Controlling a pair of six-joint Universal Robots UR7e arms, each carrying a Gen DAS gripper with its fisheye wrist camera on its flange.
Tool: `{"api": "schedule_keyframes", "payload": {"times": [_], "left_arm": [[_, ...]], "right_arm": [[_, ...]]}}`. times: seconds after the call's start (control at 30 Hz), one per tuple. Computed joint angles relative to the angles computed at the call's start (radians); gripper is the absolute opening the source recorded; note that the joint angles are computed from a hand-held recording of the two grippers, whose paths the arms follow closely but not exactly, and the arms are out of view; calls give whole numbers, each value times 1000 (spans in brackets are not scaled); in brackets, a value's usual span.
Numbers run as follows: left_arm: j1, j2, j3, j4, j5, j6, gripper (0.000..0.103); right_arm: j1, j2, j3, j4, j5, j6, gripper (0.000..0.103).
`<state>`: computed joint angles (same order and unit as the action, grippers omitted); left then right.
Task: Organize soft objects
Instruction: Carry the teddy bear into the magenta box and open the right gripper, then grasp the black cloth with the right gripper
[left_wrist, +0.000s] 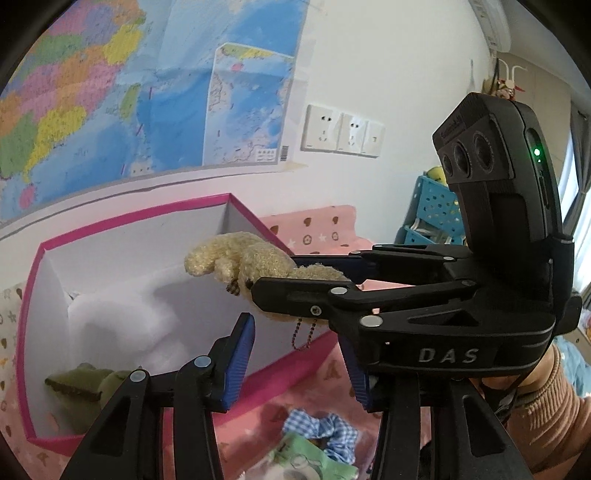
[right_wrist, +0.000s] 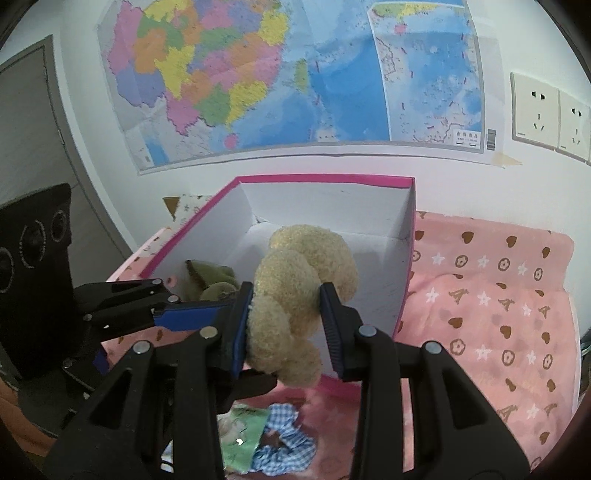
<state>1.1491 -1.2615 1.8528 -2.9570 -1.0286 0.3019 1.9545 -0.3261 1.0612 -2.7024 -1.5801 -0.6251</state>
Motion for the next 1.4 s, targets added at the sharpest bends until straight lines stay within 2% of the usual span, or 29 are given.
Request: {"api": "schedule_keyframes", "payload": {"times": [0.1,0.17,0.23,0.3,0.33,0.37,0.53,0.6,0.63,0.73,0.87,0.93,1.07,1.3,1.4], "left_arm": [[11,16,-31,35,10,-29,49],[21,25,-53,64,16,-58,55],[27,24,-54,67,24,-69,55],[29,22,-52,72,31,-79,55],[28,17,-46,68,41,-84,55],[26,13,-40,64,46,-84,56],[2,-36,19,7,71,-59,56],[-12,-64,53,-14,71,-40,57],[-20,-74,67,-20,79,-40,58],[-37,-115,109,-20,72,-38,60],[-63,-177,174,-3,58,-47,61],[-75,-202,201,11,51,-48,61],[-90,-246,264,63,27,-76,61],[-99,-270,323,137,-22,-121,61],[-94,-268,333,173,-40,-150,61]], "right_arm": [[4,33,-50,8,-43,7,39],[6,59,-89,10,-77,12,39],[8,84,-125,14,-113,20,39],[12,100,-144,6,-147,22,46],[15,106,-147,-13,-171,20,54],[15,105,-141,-29,-177,19,55],[6,32,-35,-60,-111,26,55],[-3,-18,26,-48,-41,44,55],[-12,-52,62,-30,22,59,55],[-18,-115,138,-27,121,78,56],[-13,-196,257,-60,195,61,59],[-12,-229,311,-79,201,46,60],[-21,-289,421,-113,155,28,60],[-54,-313,533,-105,-54,42,60],[-75,-315,565,-81,-83,55,60]]}}
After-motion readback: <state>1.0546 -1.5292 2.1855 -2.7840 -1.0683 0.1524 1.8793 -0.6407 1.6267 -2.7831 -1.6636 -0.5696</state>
